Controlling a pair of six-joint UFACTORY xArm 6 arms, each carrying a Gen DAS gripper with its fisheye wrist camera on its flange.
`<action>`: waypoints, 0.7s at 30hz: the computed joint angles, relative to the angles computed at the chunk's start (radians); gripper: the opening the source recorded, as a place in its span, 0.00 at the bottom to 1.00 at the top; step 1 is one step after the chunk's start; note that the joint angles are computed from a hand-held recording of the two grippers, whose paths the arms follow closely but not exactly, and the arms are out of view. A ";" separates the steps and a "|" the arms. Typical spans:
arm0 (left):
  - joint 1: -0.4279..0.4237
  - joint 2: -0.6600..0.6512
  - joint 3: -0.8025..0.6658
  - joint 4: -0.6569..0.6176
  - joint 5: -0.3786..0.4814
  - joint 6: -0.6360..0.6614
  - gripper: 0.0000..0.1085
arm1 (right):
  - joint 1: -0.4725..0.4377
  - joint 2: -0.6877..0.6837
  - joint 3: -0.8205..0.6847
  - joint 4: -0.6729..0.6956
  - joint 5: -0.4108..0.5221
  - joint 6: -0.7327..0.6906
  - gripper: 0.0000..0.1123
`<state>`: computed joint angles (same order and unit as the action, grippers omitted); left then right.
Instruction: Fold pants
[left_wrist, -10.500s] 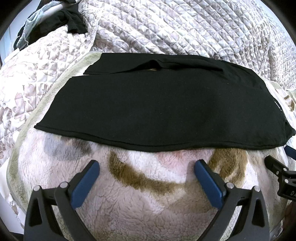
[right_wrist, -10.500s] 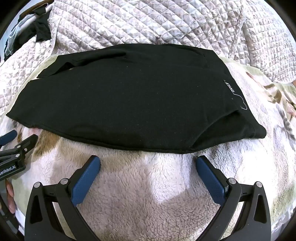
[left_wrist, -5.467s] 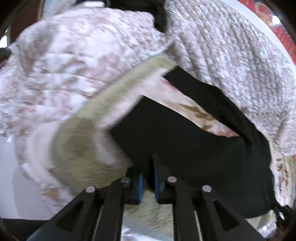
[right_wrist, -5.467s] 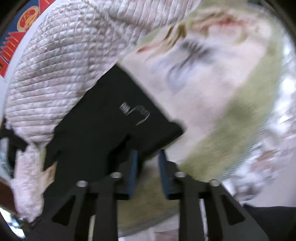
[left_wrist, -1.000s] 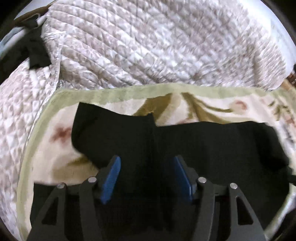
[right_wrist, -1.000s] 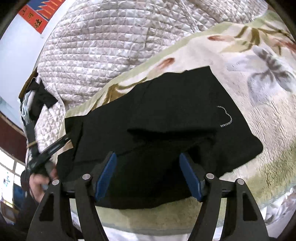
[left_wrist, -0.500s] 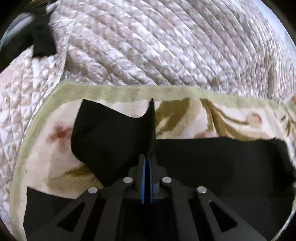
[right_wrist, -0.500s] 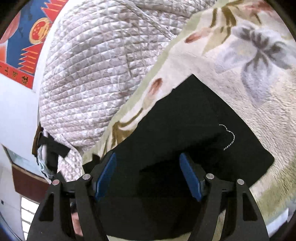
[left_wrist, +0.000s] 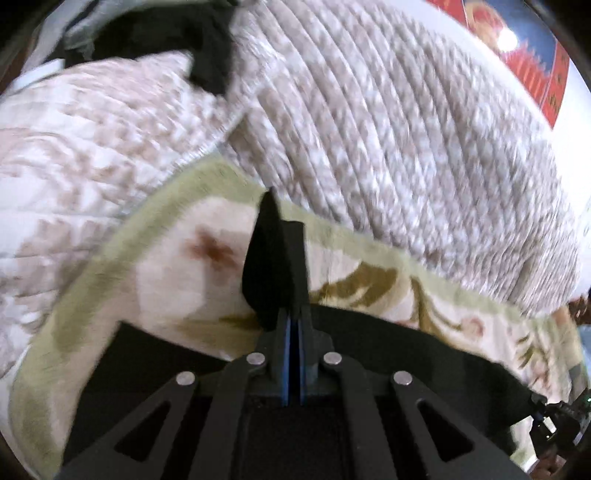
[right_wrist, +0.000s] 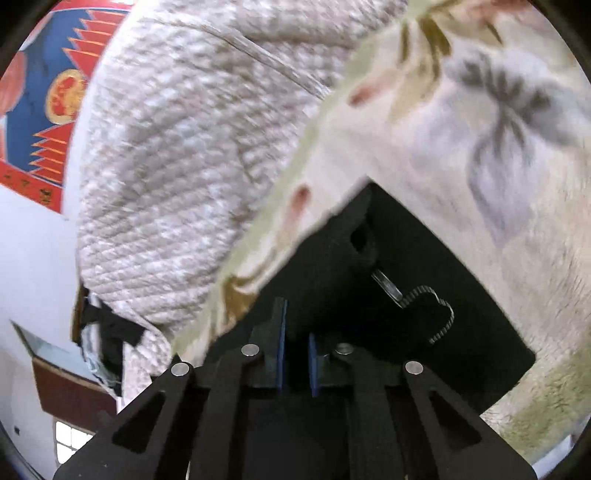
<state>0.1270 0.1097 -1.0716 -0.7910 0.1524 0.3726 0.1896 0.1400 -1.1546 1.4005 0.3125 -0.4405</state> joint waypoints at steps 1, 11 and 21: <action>0.001 -0.038 0.031 -0.037 -0.011 0.025 0.04 | -0.005 -0.021 0.006 0.016 0.006 -0.022 0.08; 0.049 -0.299 0.377 0.057 0.036 -0.101 0.04 | -0.050 -0.114 0.204 -0.252 0.032 0.270 0.08; 0.049 -0.343 0.450 0.073 0.015 -0.125 0.04 | -0.045 -0.139 0.239 -0.454 0.002 0.396 0.08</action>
<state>0.1763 -0.2332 -0.6214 -0.7180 0.1670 0.2478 0.1448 0.0010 -0.9152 0.9462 0.3147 -0.0449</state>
